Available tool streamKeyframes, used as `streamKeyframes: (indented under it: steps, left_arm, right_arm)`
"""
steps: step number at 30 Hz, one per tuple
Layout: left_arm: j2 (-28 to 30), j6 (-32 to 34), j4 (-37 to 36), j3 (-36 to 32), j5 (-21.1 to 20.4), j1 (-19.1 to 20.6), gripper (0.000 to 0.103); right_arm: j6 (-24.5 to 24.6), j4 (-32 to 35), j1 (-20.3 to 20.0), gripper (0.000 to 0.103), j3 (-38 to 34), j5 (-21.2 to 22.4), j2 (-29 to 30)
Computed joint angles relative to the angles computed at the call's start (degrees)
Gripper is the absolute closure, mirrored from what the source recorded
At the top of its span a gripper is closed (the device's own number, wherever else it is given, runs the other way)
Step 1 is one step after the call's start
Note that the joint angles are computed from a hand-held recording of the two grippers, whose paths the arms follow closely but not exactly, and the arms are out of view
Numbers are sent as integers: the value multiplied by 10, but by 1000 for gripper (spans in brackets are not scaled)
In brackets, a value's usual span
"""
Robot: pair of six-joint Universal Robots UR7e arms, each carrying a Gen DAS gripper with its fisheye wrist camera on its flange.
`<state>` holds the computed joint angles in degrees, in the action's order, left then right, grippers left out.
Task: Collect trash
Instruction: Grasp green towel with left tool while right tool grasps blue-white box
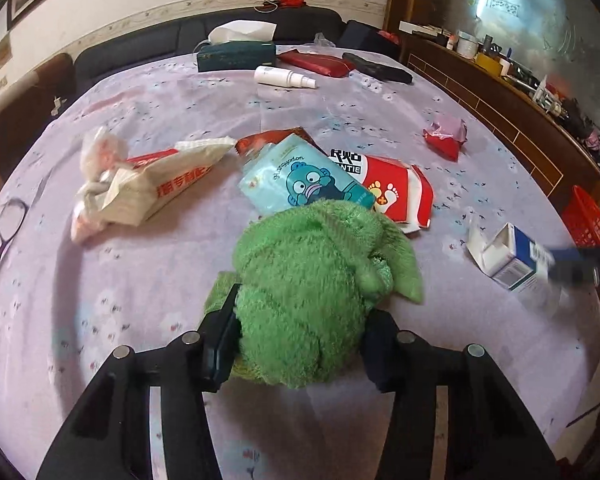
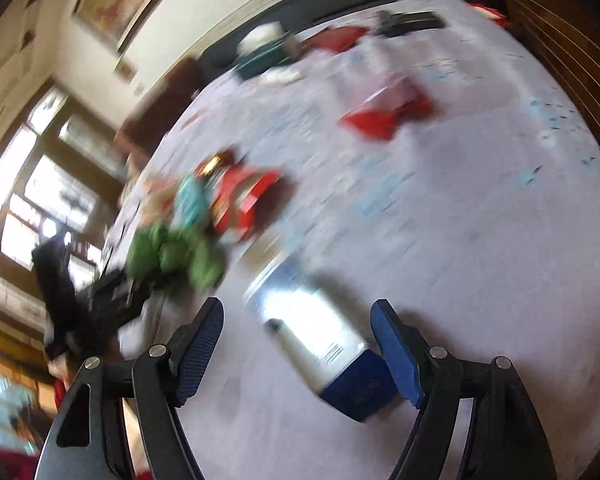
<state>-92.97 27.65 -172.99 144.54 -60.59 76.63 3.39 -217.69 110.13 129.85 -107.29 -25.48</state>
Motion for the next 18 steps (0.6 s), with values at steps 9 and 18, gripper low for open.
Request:
streamKeyframes:
  steps: [9, 18]
  left_arm:
    - [34, 1, -44, 6, 32, -10, 45]
    - [10, -3, -209, 76, 24, -29, 60]
  right_arm:
    - [-28, 75, 97, 56, -81, -196, 63]
    - [-27, -86, 134, 66, -107, -242, 131]
